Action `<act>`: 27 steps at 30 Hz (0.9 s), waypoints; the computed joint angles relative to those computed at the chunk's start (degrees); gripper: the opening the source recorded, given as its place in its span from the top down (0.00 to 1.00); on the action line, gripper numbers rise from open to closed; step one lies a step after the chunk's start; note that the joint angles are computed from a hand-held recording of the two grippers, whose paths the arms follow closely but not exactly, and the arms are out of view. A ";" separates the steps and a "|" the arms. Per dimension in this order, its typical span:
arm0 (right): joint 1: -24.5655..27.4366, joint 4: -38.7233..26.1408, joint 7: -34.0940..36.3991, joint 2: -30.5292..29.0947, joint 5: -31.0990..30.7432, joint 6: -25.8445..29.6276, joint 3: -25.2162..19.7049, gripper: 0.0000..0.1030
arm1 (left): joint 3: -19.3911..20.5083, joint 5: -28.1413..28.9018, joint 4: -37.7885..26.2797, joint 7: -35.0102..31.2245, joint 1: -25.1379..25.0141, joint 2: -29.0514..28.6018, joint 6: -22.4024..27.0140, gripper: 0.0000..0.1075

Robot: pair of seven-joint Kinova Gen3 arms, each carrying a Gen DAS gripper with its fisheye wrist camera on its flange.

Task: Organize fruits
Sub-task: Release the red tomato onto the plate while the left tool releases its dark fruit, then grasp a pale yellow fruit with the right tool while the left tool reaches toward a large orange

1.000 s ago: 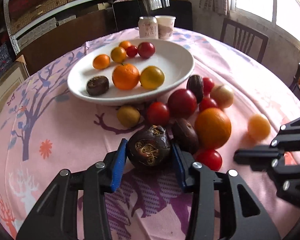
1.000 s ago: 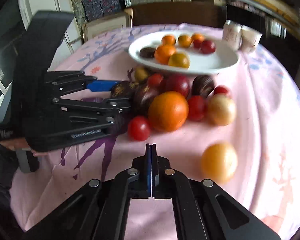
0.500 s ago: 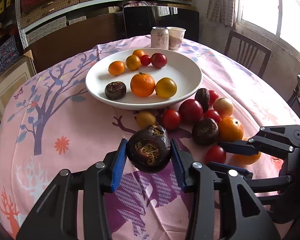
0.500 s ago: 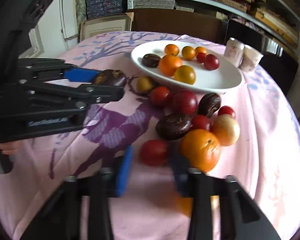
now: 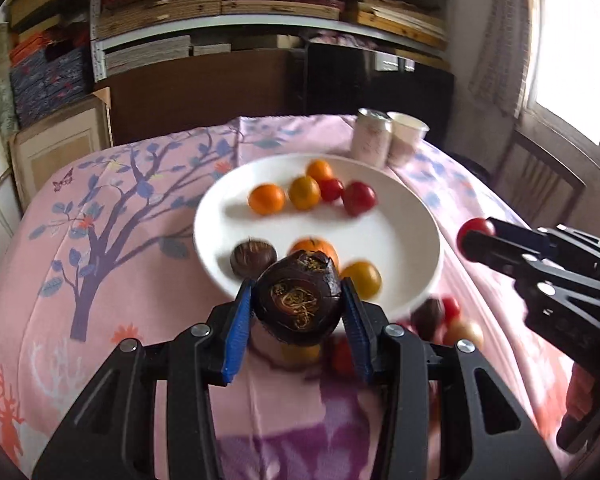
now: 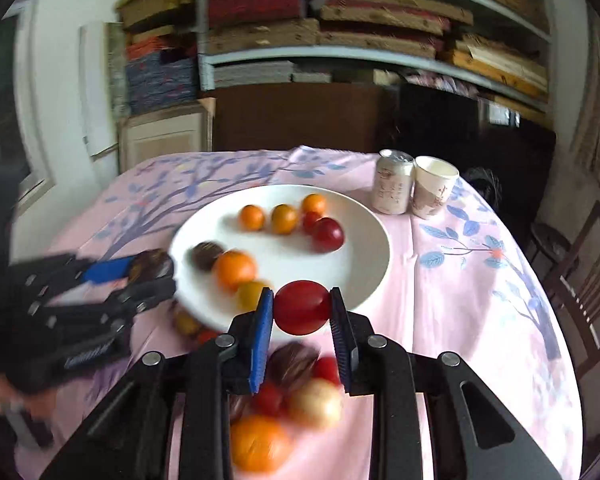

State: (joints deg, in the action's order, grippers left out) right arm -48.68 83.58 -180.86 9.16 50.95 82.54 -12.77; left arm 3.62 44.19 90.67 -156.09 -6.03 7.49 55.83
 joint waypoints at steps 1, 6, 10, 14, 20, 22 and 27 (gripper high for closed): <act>1.59 -0.39 1.05 0.23 -1.24 -1.14 0.83 0.73 | -0.55 -1.45 -0.51 1.54 2.22 0.32 -2.33 0.61; 5.08 -0.36 4.90 1.32 -3.07 -5.25 0.95 0.67 | 1.88 -7.41 -4.05 9.14 5.12 4.58 -5.48 0.61; 2.46 -0.84 3.77 2.50 -3.19 -1.01 3.49 0.12 | 2.66 -6.49 -1.12 9.15 4.52 3.45 -9.97 0.23; 0.66 5.80 -5.45 -3.69 -2.59 0.55 0.40 0.04 | 0.19 -0.26 0.47 4.39 0.97 1.37 -5.35 0.08; -3.29 8.29 -6.25 -5.15 -7.89 5.48 -8.61 0.04 | 0.23 1.19 4.67 -8.32 -6.83 -3.75 7.88 0.08; -6.08 8.43 -6.15 -3.46 -8.91 5.93 -9.96 0.04 | -1.87 0.49 7.18 -11.86 -5.21 -5.41 9.85 0.08; -10.21 8.41 -5.93 -0.72 -10.28 4.08 -8.87 0.04 | -2.62 -0.60 7.49 -9.47 -1.96 -4.97 15.61 0.08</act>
